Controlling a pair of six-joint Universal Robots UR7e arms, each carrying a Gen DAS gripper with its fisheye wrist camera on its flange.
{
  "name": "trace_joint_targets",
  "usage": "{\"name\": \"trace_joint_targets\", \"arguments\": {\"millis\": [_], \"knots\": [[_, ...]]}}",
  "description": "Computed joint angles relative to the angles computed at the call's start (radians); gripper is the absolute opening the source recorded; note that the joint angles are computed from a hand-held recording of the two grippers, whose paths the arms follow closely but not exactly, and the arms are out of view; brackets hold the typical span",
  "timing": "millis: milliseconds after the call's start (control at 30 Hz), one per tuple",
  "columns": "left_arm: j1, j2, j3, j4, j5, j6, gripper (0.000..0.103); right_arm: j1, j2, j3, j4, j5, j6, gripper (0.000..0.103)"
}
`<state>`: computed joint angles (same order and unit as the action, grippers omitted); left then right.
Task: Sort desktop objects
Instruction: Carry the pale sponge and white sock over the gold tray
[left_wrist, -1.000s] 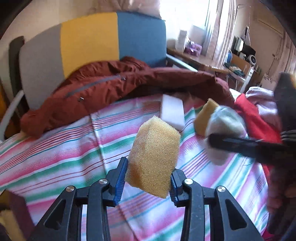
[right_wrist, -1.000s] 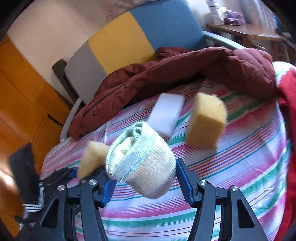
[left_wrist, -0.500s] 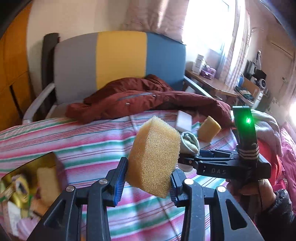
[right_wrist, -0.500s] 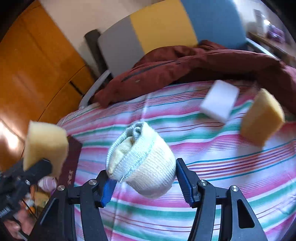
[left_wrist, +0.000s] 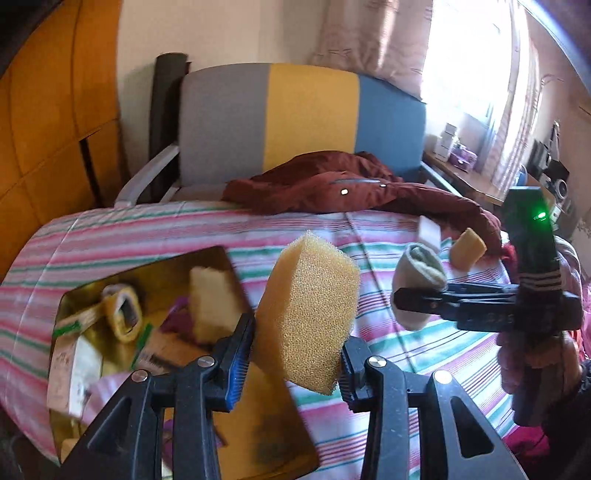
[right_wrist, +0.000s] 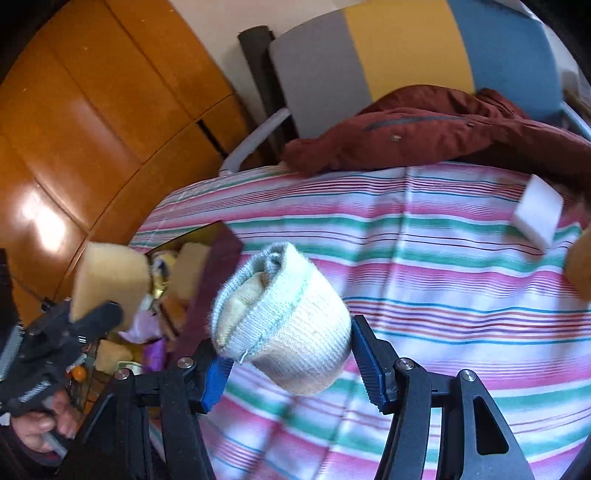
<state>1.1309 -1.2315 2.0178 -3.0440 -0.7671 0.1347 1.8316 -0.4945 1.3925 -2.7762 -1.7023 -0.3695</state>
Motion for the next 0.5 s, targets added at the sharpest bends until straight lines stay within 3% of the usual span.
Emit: {"name": "trace_joint_targets", "arguments": {"millis": [500], "knots": [[0.106,-0.236,0.171,-0.052,0.003,-0.080,0.040,0.121,0.037,0.106,-0.045,0.032,0.036,0.061]]}}
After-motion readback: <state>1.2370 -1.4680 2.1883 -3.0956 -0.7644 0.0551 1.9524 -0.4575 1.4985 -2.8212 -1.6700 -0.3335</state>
